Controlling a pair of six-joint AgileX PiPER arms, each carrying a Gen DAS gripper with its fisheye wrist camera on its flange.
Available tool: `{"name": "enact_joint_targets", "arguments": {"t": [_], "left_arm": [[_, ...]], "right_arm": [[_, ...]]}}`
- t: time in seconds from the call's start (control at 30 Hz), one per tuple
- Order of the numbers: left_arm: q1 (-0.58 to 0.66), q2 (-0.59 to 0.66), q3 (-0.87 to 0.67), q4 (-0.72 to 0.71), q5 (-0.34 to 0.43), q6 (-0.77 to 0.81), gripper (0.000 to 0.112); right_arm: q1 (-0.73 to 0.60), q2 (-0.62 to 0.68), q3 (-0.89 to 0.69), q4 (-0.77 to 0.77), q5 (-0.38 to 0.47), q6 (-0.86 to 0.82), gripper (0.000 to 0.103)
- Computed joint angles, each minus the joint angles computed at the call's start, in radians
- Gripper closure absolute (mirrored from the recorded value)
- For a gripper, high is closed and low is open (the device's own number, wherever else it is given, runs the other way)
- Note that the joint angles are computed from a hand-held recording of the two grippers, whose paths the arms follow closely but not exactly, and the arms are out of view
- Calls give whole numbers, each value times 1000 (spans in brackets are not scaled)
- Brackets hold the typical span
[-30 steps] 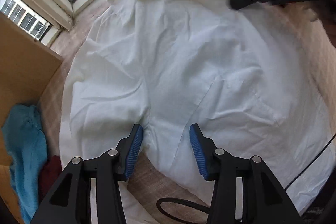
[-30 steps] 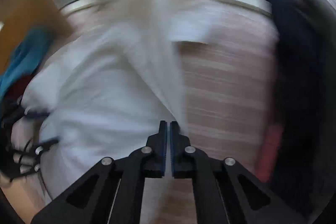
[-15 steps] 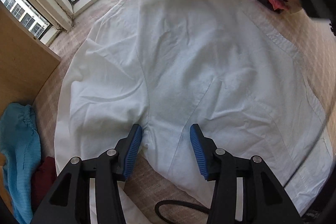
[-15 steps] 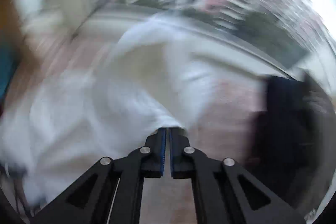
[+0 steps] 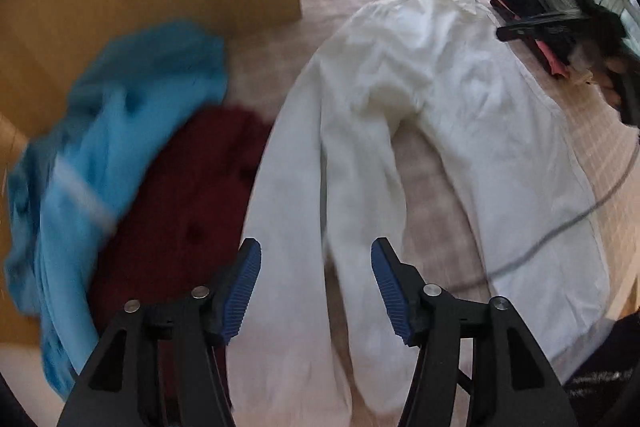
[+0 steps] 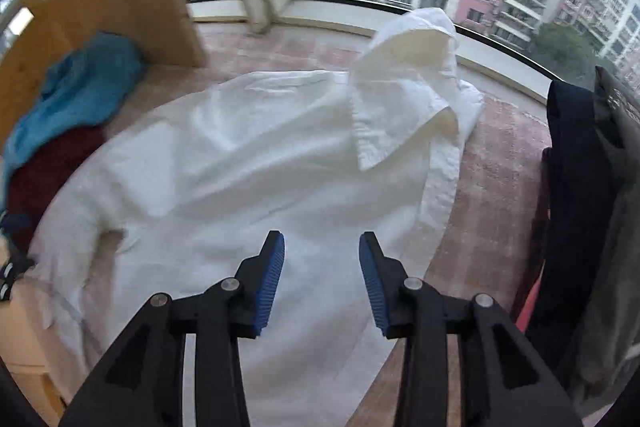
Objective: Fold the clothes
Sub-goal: 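Lay the opened shirt flat on the mat and open both grippers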
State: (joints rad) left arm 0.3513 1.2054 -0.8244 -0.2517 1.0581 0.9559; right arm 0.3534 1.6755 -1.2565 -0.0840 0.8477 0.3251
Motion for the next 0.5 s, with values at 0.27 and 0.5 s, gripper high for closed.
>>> {"name": "enact_joint_targets", "arguments": {"t": [0.27,0.5], "left_arm": [[-2,-178,243,-55,-4,11,51],[-265,-289,379,68,-96,-268,45]], "right_arm": [[-74,140,-204,-272,166,310,65],[87,-26,-199,-24,193,111,64]]}}
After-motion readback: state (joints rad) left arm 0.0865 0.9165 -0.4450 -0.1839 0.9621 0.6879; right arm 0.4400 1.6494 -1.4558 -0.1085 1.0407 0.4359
